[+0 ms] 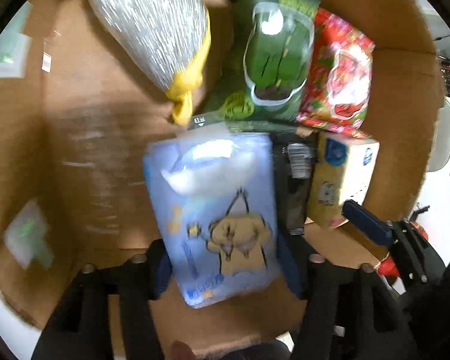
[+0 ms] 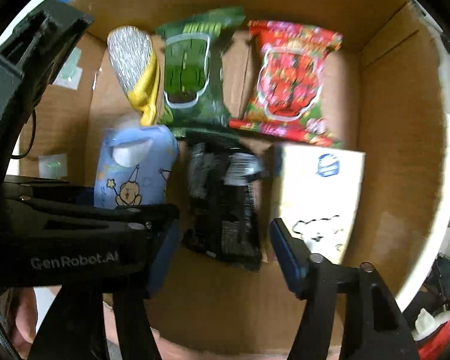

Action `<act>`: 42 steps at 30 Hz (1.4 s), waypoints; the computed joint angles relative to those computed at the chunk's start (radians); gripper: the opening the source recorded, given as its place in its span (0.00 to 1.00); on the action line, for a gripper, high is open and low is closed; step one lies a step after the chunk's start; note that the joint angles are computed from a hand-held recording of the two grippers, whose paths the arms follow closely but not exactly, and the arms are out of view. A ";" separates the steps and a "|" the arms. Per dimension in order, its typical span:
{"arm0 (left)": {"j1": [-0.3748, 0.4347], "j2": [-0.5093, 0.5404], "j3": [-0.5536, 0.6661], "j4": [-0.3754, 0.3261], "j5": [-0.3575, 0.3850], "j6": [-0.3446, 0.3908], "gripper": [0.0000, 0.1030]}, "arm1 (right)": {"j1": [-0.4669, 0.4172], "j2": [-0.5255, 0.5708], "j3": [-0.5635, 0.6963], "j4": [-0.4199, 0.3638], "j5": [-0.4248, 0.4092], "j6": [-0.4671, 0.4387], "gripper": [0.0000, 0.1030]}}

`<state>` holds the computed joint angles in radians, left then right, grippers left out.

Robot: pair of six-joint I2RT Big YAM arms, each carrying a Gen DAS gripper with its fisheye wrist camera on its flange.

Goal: Organize soft objects
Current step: 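Carry the blue pack and black bag into the box and release both, then grasp the lilac plush sock with the left gripper while the right grasps the orange panda bag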

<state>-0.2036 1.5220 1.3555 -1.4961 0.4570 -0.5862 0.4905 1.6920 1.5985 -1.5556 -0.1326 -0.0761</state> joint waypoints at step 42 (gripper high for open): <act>-0.141 -0.772 -0.520 0.034 -0.392 -0.594 0.80 | 0.105 -0.438 -0.590 0.380 -0.248 0.366 0.83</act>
